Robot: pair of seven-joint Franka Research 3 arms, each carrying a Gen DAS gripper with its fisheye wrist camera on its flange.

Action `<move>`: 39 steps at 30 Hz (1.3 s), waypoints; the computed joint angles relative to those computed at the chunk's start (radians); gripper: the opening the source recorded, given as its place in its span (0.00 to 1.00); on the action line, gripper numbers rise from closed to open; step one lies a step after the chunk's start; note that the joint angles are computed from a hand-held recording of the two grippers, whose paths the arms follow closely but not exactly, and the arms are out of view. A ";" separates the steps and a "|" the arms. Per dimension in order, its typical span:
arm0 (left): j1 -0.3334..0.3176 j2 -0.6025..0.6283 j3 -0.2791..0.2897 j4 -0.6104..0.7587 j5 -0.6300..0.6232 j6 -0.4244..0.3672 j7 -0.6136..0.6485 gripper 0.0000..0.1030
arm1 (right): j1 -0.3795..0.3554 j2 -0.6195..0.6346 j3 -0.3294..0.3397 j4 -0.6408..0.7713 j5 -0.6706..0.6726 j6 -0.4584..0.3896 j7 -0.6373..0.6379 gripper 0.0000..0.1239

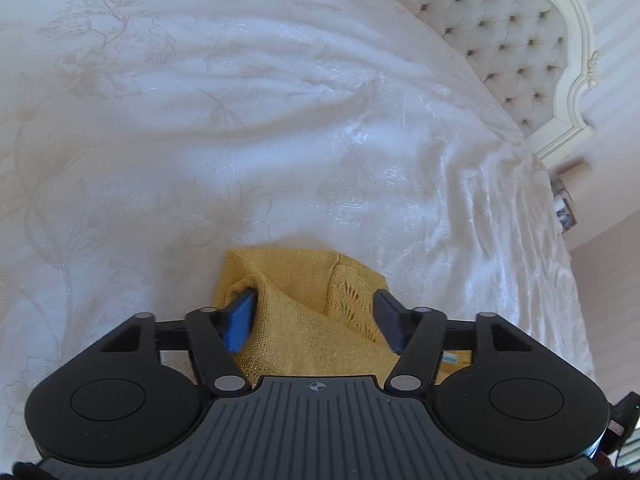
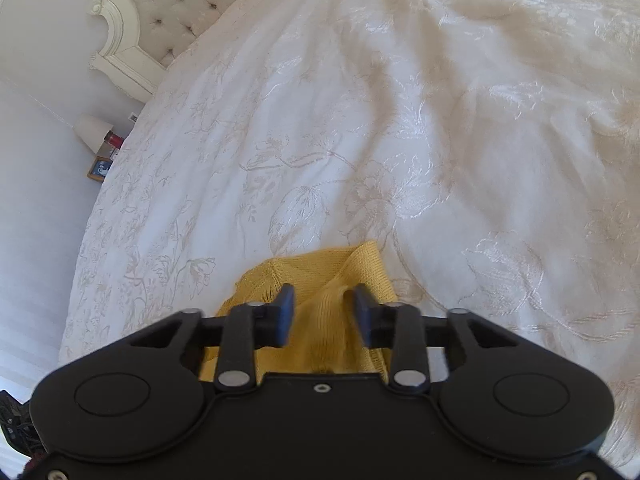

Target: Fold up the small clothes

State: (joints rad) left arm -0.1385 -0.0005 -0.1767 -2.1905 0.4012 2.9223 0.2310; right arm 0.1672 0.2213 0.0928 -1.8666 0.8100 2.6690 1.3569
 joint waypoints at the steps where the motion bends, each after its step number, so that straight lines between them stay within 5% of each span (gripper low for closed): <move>1: -0.001 -0.008 -0.001 0.016 0.100 -0.041 -0.068 0.66 | 0.004 -0.005 -0.001 -0.006 -0.008 0.021 -0.008 0.58; 6: -0.025 -0.054 -0.038 0.076 0.271 -0.219 -0.064 0.80 | 0.026 -0.060 -0.010 -0.049 -0.114 0.077 -0.058 0.63; 9: -0.059 -0.051 -0.063 0.117 0.246 -0.315 0.059 0.81 | 0.037 -0.100 -0.001 -0.075 -0.136 0.046 -0.135 0.75; 13: -0.111 -0.028 -0.085 0.139 0.157 -0.373 0.190 0.81 | 0.078 -0.147 0.001 -0.129 -0.224 0.015 -0.166 0.78; 26: -0.179 0.121 -0.072 0.230 0.056 -0.413 0.333 0.81 | 0.159 -0.146 0.006 -0.182 -0.417 -0.027 -0.144 0.78; 33: -0.167 0.217 -0.035 0.338 0.082 -0.438 0.402 0.81 | 0.185 -0.003 -0.025 -0.034 -0.644 0.004 -0.026 0.79; 39: -0.162 0.269 0.008 0.441 0.147 -0.446 0.403 0.81 | 0.182 0.119 -0.056 0.152 -0.692 0.016 0.052 0.79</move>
